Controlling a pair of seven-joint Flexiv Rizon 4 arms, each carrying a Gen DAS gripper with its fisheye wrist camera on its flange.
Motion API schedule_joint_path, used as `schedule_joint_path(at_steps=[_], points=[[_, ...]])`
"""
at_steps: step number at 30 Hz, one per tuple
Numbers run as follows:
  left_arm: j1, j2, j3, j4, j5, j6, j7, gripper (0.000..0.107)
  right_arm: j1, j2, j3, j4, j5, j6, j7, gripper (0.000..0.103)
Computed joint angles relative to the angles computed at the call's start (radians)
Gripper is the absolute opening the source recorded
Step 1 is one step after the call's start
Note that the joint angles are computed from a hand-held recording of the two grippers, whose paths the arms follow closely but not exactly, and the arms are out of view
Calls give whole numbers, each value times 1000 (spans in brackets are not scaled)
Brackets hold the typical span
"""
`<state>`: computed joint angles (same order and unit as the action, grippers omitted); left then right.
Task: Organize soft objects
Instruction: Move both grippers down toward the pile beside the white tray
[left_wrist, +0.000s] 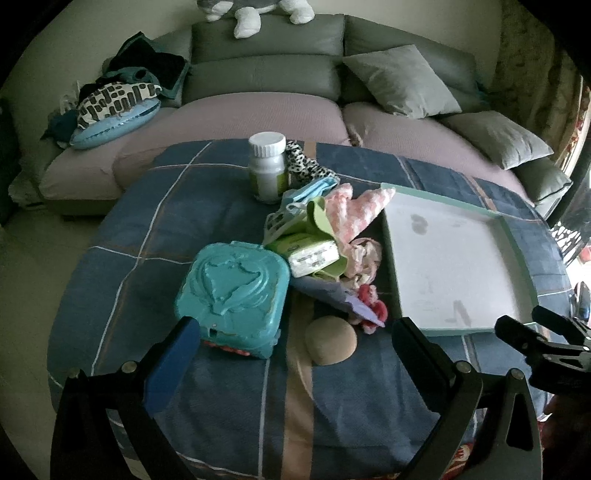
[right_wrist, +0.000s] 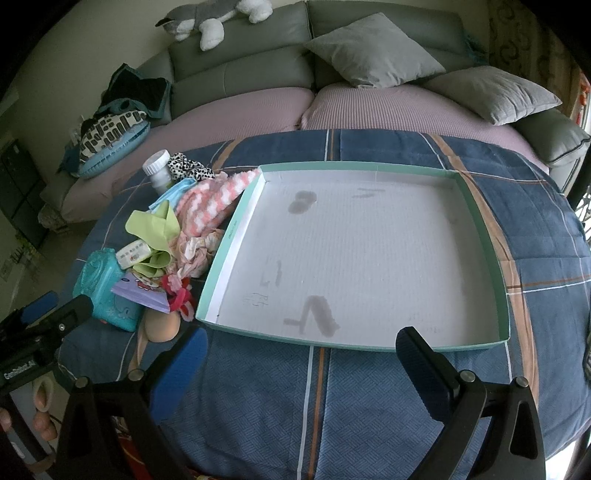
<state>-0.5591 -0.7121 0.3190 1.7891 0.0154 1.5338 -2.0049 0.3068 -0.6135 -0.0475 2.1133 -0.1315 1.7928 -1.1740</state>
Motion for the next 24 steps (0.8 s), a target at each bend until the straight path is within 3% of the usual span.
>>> schedule_joint_path(at_steps=[5, 13, 18, 24], points=[[-1, 2, 17, -46, 3, -29, 3, 103, -13, 1, 5, -33, -12, -17, -4, 103], [46, -41, 7, -182, 13, -36, -19, 103, -133, -44, 129, -166, -73, -25, -20, 103], [134, -79, -94, -255, -37, -35, 9, 103, -186, -102, 198, -266, -110, -51, -25, 103], [90, -164, -1, -394, -56, -123, -100, 103, -162, -149, 172, -336, -113, -23, -23, 103]])
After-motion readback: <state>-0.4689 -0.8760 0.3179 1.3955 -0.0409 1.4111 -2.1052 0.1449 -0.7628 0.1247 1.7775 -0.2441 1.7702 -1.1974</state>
